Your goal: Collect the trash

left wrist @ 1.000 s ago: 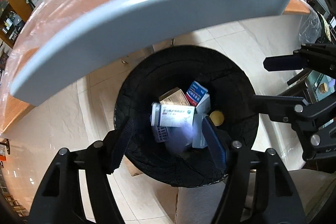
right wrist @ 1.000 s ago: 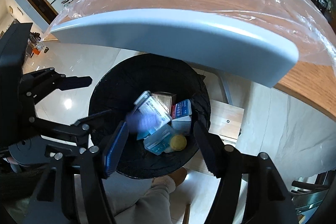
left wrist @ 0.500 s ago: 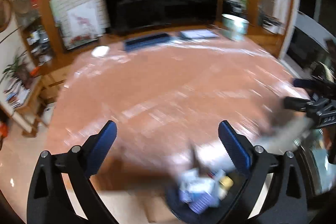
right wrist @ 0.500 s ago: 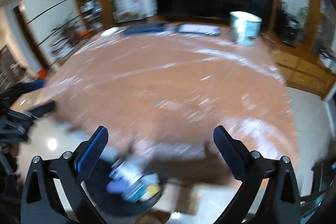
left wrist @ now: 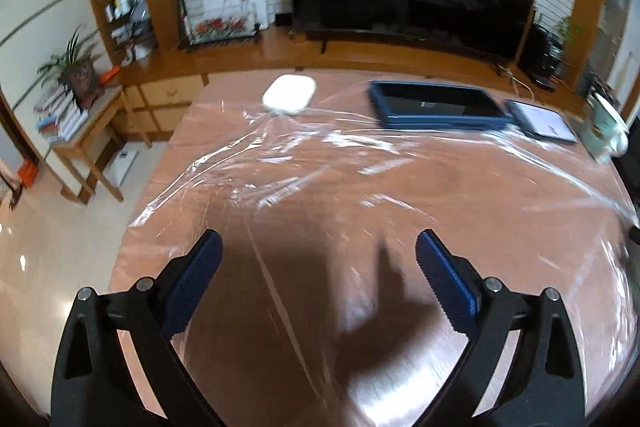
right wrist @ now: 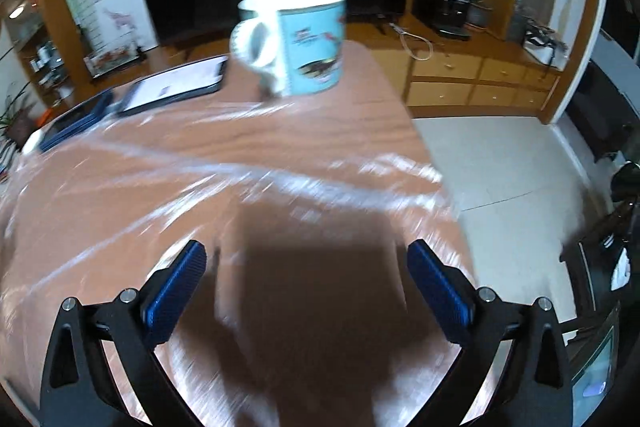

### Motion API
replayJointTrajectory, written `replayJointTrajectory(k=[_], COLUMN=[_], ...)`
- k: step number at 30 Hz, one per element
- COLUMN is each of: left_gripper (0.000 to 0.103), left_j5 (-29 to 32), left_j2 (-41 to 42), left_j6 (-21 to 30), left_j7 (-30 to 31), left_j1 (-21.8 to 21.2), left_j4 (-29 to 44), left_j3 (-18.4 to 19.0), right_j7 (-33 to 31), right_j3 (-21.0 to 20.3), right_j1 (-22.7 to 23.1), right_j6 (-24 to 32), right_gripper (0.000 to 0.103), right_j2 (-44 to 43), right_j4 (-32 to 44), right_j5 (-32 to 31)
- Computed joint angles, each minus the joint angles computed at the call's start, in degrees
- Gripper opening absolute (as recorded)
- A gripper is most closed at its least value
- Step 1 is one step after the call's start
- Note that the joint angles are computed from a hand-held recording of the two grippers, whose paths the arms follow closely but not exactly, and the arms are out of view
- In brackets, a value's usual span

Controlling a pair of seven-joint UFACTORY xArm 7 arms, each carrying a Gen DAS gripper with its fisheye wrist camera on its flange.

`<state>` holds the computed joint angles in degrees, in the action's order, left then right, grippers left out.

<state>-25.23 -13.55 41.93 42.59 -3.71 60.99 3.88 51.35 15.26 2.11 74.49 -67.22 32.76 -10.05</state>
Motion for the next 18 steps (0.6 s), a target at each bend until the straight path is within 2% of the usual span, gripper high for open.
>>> replayJointTrajectory(k=[8, 16, 18], left_gripper=[0.098, 0.098, 0.101], left_j5=[0.7, 0.8, 1.7], left_j2=[6.2, 7.4, 7.5], left_j6=[-0.8, 0.6, 0.8], left_j7=[-2.2, -0.8, -0.8], left_j1=[0.8, 1.0, 1.0], left_j4=[4.1, 5.0, 5.0], left_j3=[-1.6, -2.5, -2.8], right_j7=[-0.5, -0.4, -0.5], right_j3=[-1.3, -2.0, -2.0], right_j1=[-2.7, -3.0, -3.1], right_j6=[-4.2, -4.3, -4.3], right_gripper=[0.099, 0.099, 0.099], right_j2=[4.9, 5.0, 5.0], right_j4=[-0.6, -0.7, -0.7], right_j5=[-3.2, -3.8, -3.8])
